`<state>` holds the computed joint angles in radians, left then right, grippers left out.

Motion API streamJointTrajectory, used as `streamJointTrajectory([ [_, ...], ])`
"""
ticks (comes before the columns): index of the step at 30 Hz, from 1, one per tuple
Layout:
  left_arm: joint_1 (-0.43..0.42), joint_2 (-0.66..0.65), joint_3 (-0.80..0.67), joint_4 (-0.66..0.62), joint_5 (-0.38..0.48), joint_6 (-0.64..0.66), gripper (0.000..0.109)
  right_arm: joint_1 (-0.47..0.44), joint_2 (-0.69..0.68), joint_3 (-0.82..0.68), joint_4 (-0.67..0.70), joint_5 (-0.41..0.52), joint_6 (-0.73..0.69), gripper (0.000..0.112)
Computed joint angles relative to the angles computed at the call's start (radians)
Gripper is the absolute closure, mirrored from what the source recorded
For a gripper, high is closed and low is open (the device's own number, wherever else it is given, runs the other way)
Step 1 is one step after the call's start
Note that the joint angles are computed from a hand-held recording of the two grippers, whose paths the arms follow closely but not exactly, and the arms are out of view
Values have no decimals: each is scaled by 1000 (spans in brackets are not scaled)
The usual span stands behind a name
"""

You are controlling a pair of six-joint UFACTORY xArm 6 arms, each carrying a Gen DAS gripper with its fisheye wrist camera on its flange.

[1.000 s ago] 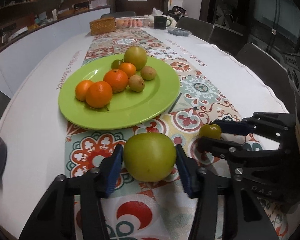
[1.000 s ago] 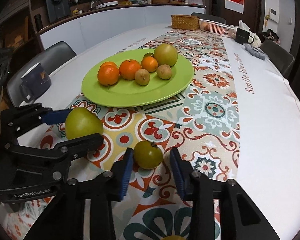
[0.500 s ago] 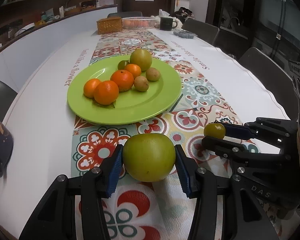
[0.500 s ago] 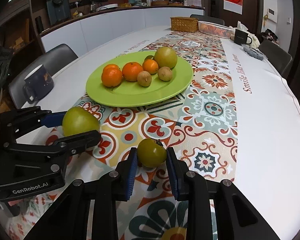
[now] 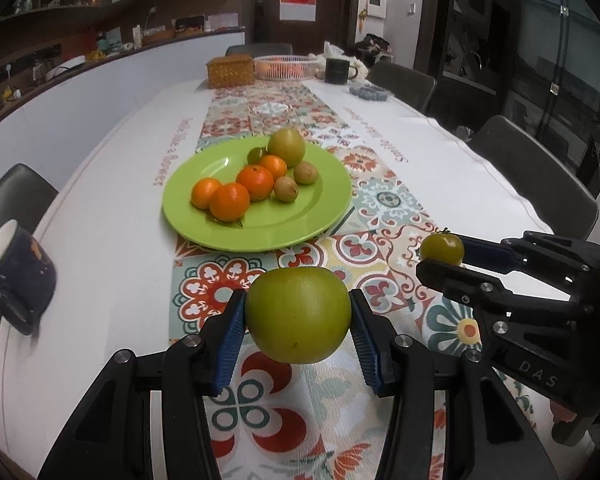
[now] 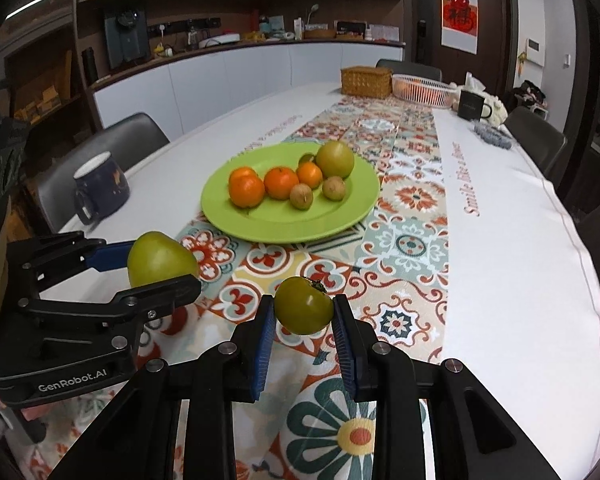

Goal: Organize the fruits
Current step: 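Carry the large green fruit and green tomato over the plate and lower them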

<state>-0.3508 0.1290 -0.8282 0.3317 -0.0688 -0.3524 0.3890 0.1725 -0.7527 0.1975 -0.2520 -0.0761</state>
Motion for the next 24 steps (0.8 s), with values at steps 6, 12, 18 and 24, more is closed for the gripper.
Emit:
streamJointTrajectory([
  [6,30,-60,12,182,7,-165,59,26,-51,19,80,-27,-55,83],
  [12,48,-94,-6,236,18,-214,59,39,-71,-6,124,-40,-99,83],
  [18,45,-98,-49,113,50,-107,59,34,-58,-63,104,-47,-89,83],
  [24,58,-65,-128,107,76,-100,59,39,-18,-152,157,-30,-152,83],
])
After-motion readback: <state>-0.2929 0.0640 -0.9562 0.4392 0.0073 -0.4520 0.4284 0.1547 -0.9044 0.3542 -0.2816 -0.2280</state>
